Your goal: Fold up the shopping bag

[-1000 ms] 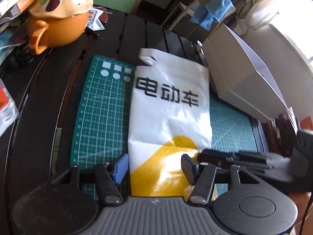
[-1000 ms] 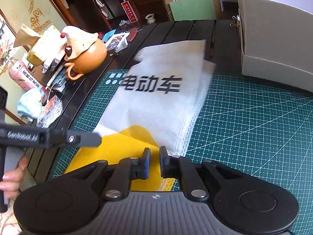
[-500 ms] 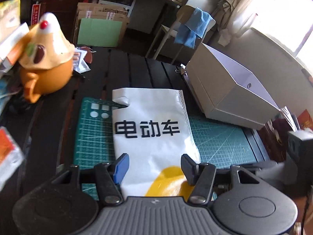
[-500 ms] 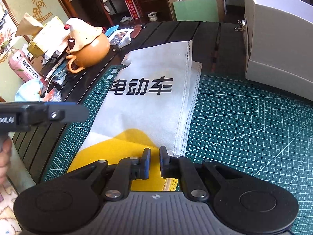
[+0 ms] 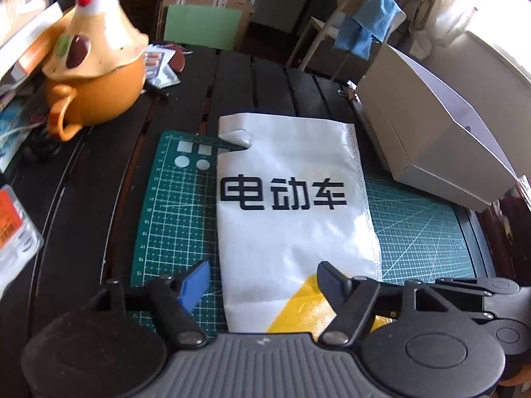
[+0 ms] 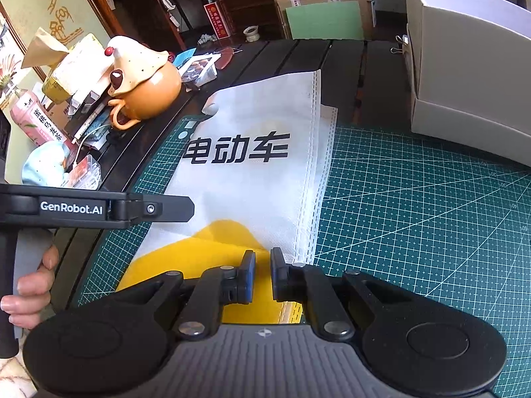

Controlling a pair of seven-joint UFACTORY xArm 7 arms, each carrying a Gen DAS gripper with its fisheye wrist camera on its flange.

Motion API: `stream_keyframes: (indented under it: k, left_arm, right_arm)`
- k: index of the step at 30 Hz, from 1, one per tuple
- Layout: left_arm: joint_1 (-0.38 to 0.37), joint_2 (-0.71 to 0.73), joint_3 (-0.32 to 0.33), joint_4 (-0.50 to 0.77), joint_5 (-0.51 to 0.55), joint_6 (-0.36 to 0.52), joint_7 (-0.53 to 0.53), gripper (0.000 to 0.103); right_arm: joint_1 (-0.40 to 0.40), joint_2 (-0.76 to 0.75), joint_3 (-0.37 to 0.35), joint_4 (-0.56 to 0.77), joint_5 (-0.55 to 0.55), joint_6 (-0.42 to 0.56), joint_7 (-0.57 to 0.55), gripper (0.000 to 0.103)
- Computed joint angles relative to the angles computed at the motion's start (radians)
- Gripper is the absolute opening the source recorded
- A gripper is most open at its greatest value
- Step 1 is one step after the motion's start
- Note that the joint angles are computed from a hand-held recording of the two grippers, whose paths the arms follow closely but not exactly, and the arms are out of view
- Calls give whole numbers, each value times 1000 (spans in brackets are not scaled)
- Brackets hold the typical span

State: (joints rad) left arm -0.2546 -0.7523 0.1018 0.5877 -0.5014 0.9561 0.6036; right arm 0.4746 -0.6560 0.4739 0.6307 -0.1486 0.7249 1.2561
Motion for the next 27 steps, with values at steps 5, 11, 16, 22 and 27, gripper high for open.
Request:
stream_keyframes:
  k: [5, 11, 16, 22, 27]
  left_arm:
    - [-29, -15, 52, -21, -63, 2, 67, 69]
    - [-17, -46, -25, -56, 4, -39, 108, 67]
    - [-40, -73, -27, -82, 41, -72, 116, 67]
    - [-35, 11, 38, -10, -13, 11, 98, 67]
    - [-12, 22, 21, 3, -26, 32, 109, 67]
  right_arm:
    - [-1, -9, 1, -10, 1, -9, 12, 9]
    - [-20, -32, 31, -33, -5, -44, 90, 18]
    - [-13, 15, 51, 60, -70, 58, 10, 29]
    - [44, -61, 73, 131, -197, 206, -288, 51]
    - [115, -68, 118, 217, -212, 328, -607, 64]
